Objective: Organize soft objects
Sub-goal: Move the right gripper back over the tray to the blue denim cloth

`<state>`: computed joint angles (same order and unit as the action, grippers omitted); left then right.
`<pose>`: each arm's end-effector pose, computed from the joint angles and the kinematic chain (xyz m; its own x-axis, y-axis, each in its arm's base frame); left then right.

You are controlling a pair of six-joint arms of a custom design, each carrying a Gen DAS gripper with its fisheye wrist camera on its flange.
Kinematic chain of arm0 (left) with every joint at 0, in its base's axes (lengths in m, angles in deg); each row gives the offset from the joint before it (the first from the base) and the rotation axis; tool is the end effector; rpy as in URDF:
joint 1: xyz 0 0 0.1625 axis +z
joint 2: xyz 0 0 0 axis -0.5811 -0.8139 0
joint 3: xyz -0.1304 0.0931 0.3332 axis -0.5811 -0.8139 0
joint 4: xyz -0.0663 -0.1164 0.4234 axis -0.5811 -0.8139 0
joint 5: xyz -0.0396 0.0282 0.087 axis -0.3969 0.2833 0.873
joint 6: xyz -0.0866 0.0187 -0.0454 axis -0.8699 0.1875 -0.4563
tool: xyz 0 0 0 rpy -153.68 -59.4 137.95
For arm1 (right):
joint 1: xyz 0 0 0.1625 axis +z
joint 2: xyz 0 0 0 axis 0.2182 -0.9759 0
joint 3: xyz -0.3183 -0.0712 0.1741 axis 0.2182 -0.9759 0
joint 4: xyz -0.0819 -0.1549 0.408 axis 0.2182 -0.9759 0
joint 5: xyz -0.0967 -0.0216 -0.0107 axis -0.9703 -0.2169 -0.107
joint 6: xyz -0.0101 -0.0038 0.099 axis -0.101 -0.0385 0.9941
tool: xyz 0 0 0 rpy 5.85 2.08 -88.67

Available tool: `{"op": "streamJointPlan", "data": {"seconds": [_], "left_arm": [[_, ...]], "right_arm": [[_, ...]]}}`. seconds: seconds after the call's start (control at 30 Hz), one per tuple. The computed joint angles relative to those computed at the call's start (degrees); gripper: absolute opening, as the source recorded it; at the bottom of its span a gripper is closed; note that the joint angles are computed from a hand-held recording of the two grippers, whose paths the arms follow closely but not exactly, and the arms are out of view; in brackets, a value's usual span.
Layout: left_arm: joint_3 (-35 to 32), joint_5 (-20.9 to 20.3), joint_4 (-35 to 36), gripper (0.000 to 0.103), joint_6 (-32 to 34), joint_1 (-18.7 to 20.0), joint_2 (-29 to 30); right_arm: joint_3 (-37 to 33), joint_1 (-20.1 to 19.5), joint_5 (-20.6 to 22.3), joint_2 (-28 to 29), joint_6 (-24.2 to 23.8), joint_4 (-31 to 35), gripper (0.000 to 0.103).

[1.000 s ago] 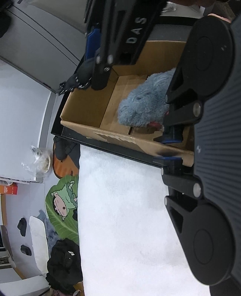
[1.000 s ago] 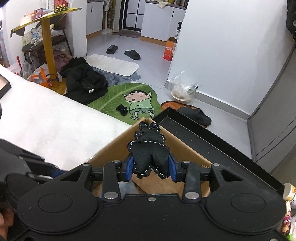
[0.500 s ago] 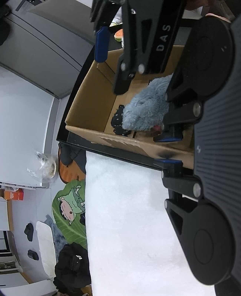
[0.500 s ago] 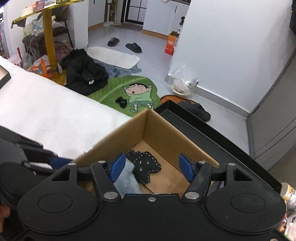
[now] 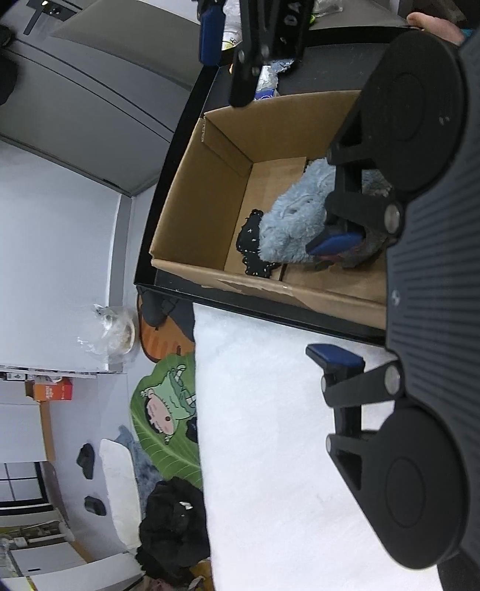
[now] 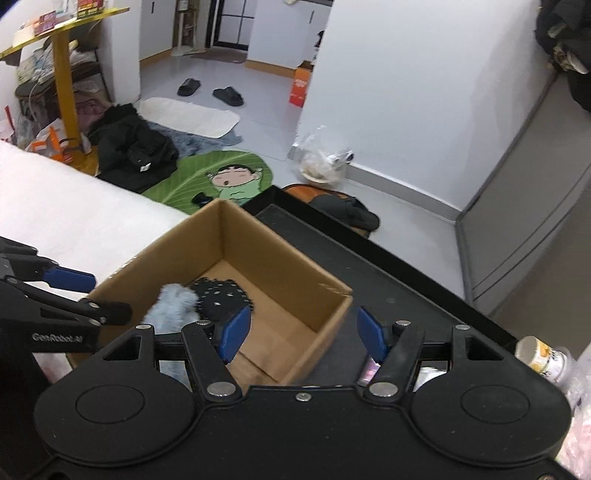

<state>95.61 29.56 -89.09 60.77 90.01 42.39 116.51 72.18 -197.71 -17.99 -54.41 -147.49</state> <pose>-0.2633 -0.7300 -0.0467 -0.7987 -0.1265 -0.5883 0.2466 0.8229 -0.5118 0.0302 -0.7864 0.2544 -0.4392 -0.5427 0.7159 -0.8158 0.5746 -0.0649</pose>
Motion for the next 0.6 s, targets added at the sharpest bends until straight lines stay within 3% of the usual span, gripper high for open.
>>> {"op": "streamJointPlan", "data": {"seconds": [0.17,0.6], "left_arm": [[-0.12,1.51,-1.9,0.067,2.7,-0.55,0.71],[-1.37,3.61,-1.38,0.07,3.85,-1.04,1.92]], "right_arm": [[-0.43,-1.25,0.86,-0.75,0.18,-0.84,0.069],[-1.96,-5.41,1.21,-1.31,0.91,-1.69,0.082]]}}
